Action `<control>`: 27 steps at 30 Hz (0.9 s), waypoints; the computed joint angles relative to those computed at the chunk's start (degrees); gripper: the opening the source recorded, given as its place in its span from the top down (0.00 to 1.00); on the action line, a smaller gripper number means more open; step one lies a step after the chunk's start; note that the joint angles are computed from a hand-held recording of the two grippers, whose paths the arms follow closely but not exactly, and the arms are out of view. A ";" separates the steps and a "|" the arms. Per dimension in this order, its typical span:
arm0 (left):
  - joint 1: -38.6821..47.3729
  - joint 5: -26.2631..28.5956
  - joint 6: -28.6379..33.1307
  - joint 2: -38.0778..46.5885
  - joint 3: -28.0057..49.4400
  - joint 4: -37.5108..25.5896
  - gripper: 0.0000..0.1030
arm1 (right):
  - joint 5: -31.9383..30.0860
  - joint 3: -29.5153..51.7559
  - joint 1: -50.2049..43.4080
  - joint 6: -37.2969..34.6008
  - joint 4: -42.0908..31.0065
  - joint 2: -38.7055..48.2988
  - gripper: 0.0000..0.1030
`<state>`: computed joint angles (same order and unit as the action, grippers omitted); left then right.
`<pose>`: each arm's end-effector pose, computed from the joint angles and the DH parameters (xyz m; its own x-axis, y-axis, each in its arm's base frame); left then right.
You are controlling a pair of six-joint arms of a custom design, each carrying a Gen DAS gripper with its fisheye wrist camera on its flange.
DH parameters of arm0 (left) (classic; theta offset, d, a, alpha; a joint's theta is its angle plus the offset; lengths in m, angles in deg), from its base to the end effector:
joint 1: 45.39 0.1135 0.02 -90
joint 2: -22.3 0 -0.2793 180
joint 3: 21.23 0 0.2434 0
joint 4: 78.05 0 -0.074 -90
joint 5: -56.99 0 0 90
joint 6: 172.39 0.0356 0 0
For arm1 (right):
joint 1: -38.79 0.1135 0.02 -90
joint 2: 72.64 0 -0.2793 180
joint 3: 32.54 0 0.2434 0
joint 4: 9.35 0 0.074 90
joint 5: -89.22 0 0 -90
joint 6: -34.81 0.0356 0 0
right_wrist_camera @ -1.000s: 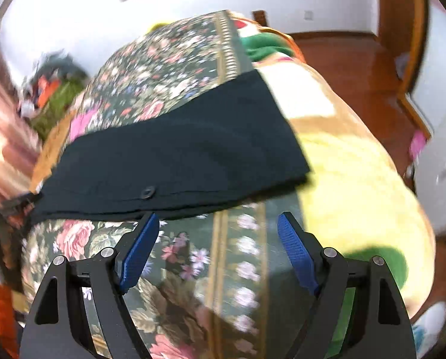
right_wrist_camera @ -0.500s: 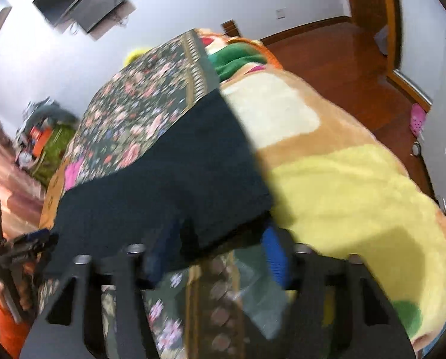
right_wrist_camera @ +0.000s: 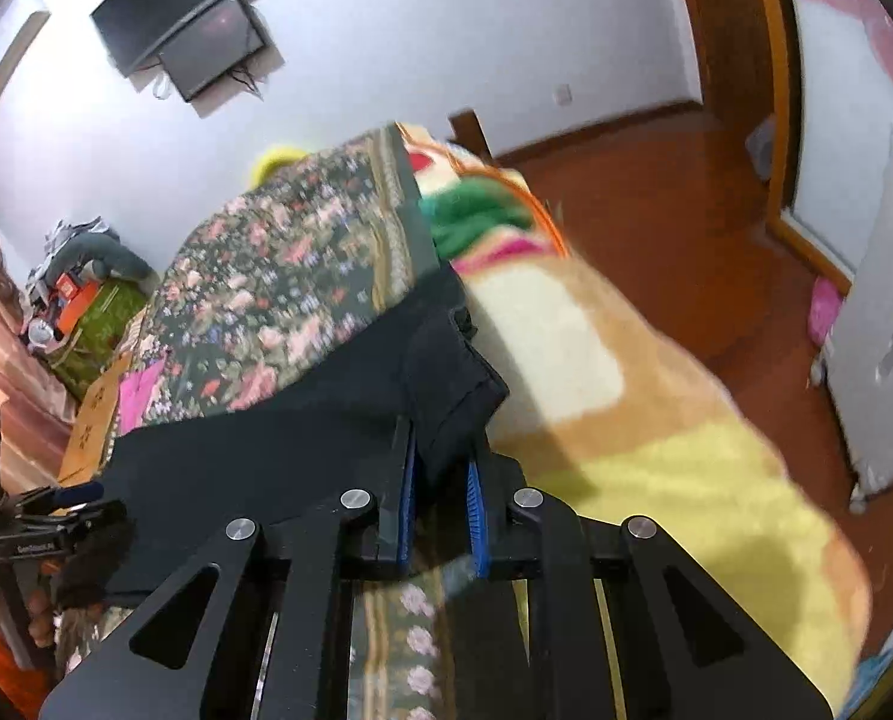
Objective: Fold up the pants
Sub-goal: 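Grasp the trousers' edge with the right tool and fold it toward the left tool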
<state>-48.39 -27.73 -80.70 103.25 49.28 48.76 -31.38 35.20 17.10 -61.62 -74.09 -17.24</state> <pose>0.2635 -0.0171 0.2472 -0.8916 0.0761 -0.4464 0.1193 0.9904 -0.0693 0.1582 -0.0434 0.3125 -0.7349 0.1886 -0.6515 -0.0531 0.9416 0.3324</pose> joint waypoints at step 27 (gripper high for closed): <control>43.96 19.08 17.92 -19.72 -1.19 -9.81 0.10 | 19.32 20.86 64.82 19.06 12.15 22.52 0.95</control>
